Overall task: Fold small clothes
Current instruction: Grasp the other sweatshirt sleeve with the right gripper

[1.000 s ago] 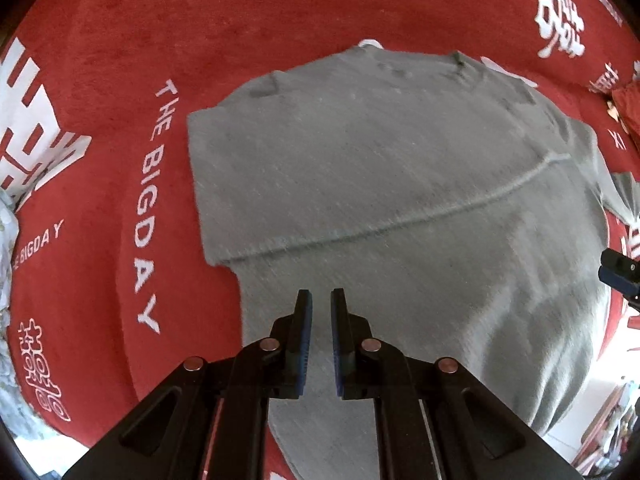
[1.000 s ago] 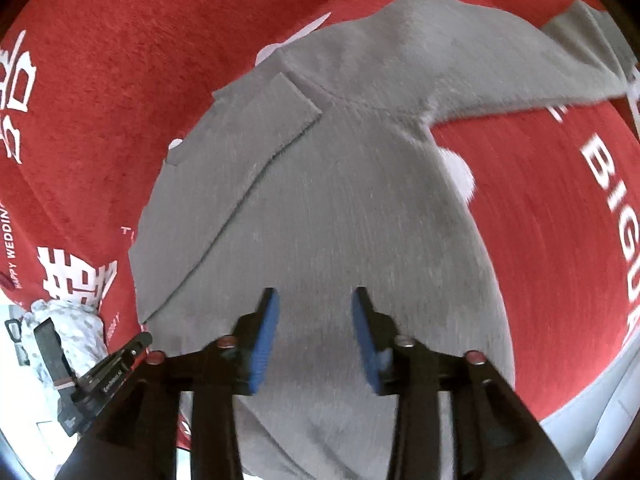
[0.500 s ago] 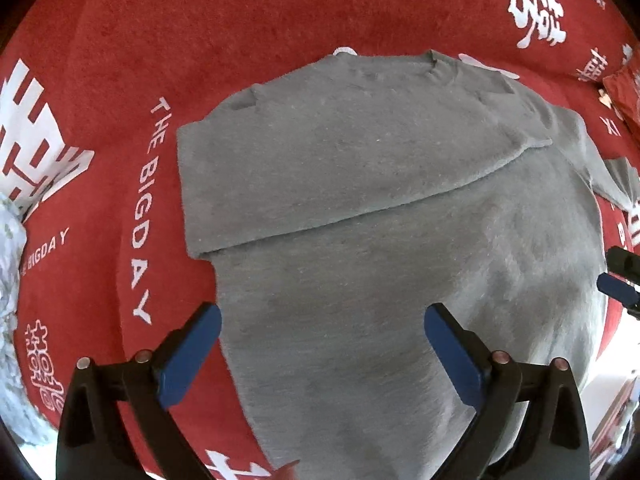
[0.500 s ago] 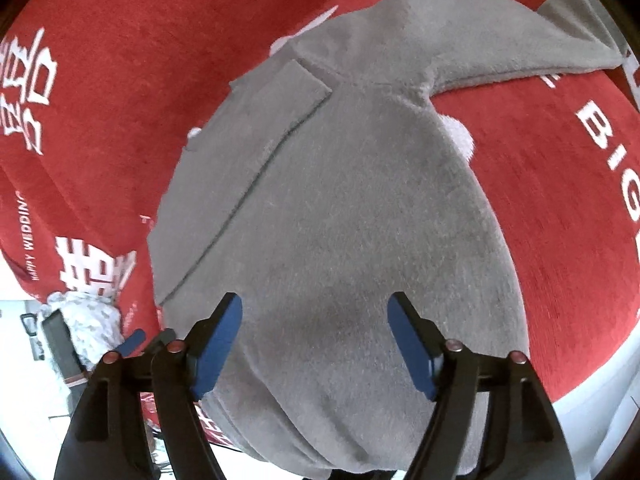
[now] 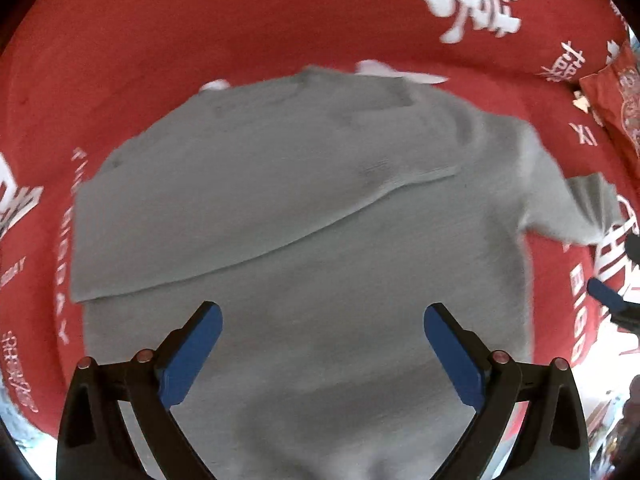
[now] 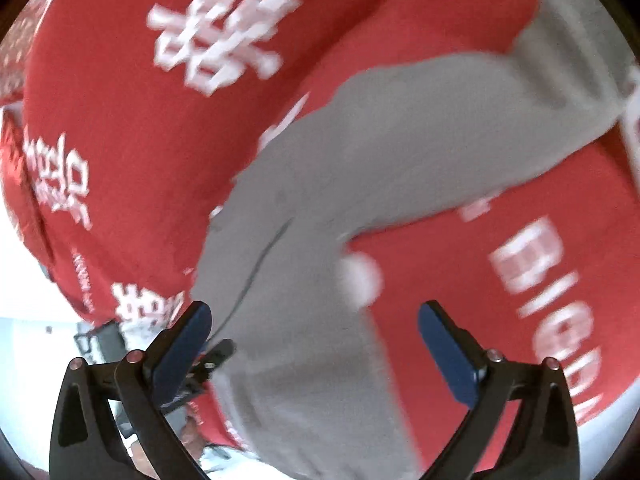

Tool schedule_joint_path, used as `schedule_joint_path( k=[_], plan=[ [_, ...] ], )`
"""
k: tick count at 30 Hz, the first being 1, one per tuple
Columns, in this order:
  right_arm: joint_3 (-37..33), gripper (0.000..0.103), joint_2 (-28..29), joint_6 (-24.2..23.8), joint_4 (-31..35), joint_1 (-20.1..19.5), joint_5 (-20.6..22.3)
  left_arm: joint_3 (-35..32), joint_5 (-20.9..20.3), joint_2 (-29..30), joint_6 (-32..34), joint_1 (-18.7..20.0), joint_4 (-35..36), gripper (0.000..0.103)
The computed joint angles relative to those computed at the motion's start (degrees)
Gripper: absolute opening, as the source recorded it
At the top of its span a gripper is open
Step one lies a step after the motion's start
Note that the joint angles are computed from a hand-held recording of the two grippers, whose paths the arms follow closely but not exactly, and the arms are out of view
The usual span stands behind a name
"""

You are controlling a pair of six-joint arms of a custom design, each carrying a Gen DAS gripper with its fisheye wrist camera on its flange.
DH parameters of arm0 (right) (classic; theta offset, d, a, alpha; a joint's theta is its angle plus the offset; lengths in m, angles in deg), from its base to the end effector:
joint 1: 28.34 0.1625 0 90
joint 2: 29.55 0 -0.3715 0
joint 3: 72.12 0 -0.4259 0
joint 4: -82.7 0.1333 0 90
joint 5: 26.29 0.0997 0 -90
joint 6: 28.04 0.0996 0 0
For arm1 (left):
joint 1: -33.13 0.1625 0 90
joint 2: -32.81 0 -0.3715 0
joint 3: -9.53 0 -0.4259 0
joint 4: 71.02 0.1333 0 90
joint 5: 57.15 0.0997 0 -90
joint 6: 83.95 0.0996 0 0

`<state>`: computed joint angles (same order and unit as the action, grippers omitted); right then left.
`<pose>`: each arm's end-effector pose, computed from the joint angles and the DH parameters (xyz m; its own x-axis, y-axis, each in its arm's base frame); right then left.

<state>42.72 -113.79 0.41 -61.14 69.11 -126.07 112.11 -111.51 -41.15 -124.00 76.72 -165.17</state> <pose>0.1847 -0.5146 0.2645 -0.9235 0.3801 -0.0507 0.3649 0.8303 -0.4213 -0.2546 -0.5066 0.2006 -0.7193 0.1742 -0.6725 0.2566 0.9662 -0.0242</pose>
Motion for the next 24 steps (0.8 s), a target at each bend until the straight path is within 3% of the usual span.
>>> schedule_joint_path(
  k=[3,7,10,14,19,24],
  plan=[
    [1.68,0.103,-5.22,1.01,1.50,-2.92,-4.66,-2.86,-1.83,4.86,-0.51,-0.50,-2.15,0.101],
    [5.52,0.103,-11.76,4.30,-0.32,-9.65,-4.11,-6.06,-3.26,10.02,-0.34,-1.18,-3.38,0.101],
    [9.02,0.103,-14.99,6.38,-5.61,-15.35,0.63,-7.29,-3.38,12.26,0.27,-1.45,-4.51,0.101],
    [10.59,0.103,-14.57,6.95,-12.14,-20.68,8.54,-8.82,-4.11,14.18,-0.56,-1.29,-4.12,0.101],
    [8.55,0.103,-10.87,6.74,-16.44,-23.40,14.24,-10.32,-4.70,15.28,-2.42,-1.10,-4.67,0.101],
    [7.45,0.100,-8.77,10.70,-21.78,-24.56,19.16,-11.22,-3.44,15.93,-2.22,-1.17,-5.00,0.101]
  ],
)
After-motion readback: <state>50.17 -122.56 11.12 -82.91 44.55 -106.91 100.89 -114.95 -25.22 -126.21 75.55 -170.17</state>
